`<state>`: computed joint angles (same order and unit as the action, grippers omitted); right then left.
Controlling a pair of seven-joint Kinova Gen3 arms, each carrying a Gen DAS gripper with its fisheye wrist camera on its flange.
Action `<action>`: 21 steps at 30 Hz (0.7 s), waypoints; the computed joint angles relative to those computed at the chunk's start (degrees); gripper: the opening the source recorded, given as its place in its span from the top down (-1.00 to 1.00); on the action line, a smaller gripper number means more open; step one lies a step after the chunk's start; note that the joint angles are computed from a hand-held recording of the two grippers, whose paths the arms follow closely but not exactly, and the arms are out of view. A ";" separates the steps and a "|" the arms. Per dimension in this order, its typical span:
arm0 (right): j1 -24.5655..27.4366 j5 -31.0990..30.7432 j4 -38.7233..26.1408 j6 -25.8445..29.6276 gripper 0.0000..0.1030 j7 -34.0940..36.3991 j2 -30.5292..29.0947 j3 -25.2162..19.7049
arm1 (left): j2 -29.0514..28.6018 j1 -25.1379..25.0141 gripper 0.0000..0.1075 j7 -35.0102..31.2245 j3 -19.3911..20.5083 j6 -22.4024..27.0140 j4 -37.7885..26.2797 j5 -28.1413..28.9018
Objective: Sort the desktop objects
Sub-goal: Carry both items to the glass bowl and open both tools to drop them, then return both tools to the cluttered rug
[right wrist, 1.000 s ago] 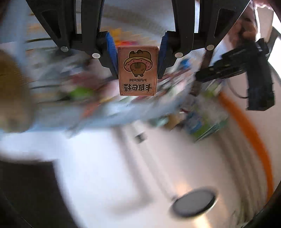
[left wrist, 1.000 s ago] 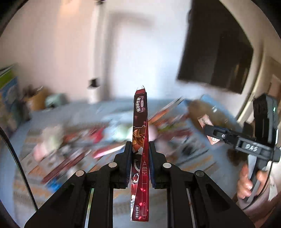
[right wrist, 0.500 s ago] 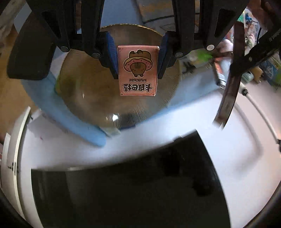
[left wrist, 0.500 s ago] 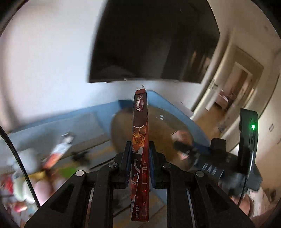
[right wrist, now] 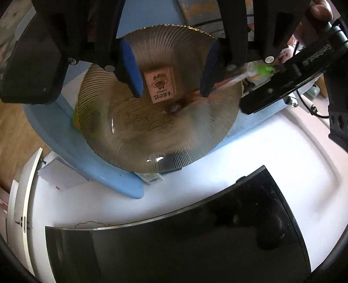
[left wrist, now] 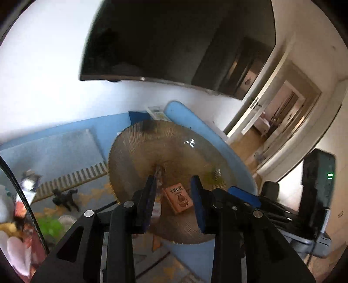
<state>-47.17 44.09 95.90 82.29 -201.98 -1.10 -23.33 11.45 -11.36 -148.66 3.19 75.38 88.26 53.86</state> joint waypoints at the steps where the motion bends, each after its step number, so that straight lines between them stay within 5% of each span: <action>1: 0.07 0.13 0.19 -0.67 -0.04 -0.01 -0.21 0.09 | -0.20 -1.24 0.45 -0.87 -0.38 1.54 0.39 1.29; 11: -1.46 3.70 -1.22 -3.67 -0.05 1.40 1.31 -0.99 | -4.28 -13.23 0.43 -6.21 -8.49 12.01 3.06 7.30; 14: -3.16 5.07 -2.15 -4.90 -0.06 1.41 2.38 -0.71 | -4.73 -17.97 0.30 -7.46 -11.66 14.30 3.34 8.24; 18: -5.95 7.43 -4.12 -7.29 -0.12 3.54 4.86 -0.13 | -5.34 -24.42 -0.17 -10.16 -15.75 14.72 5.08 8.40; 21: -8.21 8.32 -6.38 -9.58 -0.20 6.52 7.29 0.94 | -4.20 -30.27 -0.18 -12.35 -18.70 16.49 5.76 8.27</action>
<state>-55.38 52.42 89.52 72.72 -195.46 6.19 -22.39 7.25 -41.64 -161.01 -15.51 91.87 94.02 62.13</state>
